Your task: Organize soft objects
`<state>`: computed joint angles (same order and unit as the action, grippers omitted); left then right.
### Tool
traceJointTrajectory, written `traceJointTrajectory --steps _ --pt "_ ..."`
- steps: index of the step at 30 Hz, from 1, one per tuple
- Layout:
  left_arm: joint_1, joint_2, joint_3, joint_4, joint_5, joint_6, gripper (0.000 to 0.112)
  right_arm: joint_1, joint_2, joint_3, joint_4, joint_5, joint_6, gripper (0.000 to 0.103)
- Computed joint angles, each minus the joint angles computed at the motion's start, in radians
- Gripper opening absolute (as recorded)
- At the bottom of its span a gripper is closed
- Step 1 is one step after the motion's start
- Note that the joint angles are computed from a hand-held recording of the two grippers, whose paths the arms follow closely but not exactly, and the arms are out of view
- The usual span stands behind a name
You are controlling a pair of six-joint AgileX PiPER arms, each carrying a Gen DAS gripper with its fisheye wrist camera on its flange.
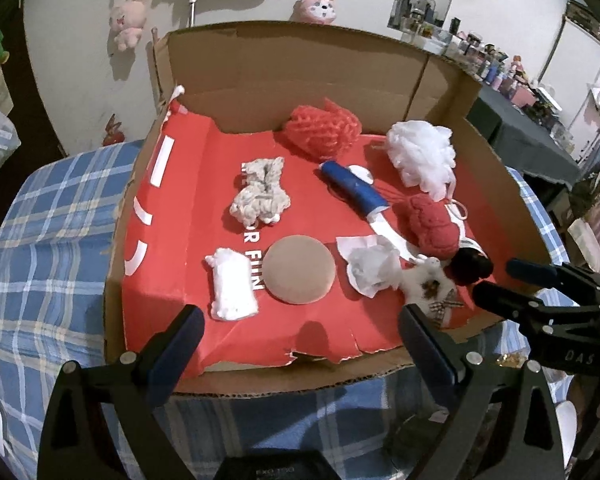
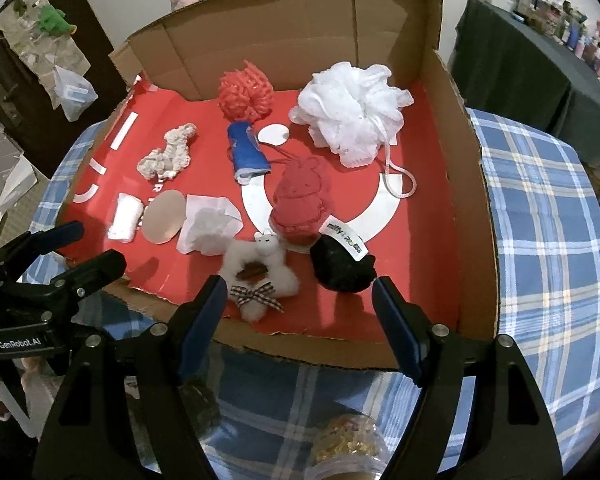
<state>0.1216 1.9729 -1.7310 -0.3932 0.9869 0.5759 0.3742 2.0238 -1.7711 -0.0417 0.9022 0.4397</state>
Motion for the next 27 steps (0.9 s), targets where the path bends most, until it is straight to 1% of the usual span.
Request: traceJointTrajectory --steps 3,8,13,19,22,27 --pt "-0.003 0.009 -0.010 0.001 0.010 -0.009 0.099 0.002 0.009 -0.008 -0.002 0.007 0.006 0.075" --pt "-0.021 0.009 0.005 0.042 -0.013 -0.021 0.099 0.009 0.019 -0.012 -0.026 0.009 0.024 0.075" --pt "-0.032 0.016 0.002 0.071 -0.015 -0.043 0.099 0.011 0.026 -0.013 -0.033 0.007 0.028 0.075" --pt "-0.035 0.018 0.002 0.085 -0.020 -0.061 0.099 0.007 0.025 -0.010 -0.028 -0.001 0.028 0.075" --pt "-0.040 0.017 0.005 0.096 -0.026 -0.070 0.099 0.007 0.027 -0.018 -0.017 0.012 0.018 0.074" --pt "-0.041 0.017 0.009 0.098 -0.030 -0.073 0.099 0.002 0.015 -0.010 -0.013 0.009 0.018 0.074"
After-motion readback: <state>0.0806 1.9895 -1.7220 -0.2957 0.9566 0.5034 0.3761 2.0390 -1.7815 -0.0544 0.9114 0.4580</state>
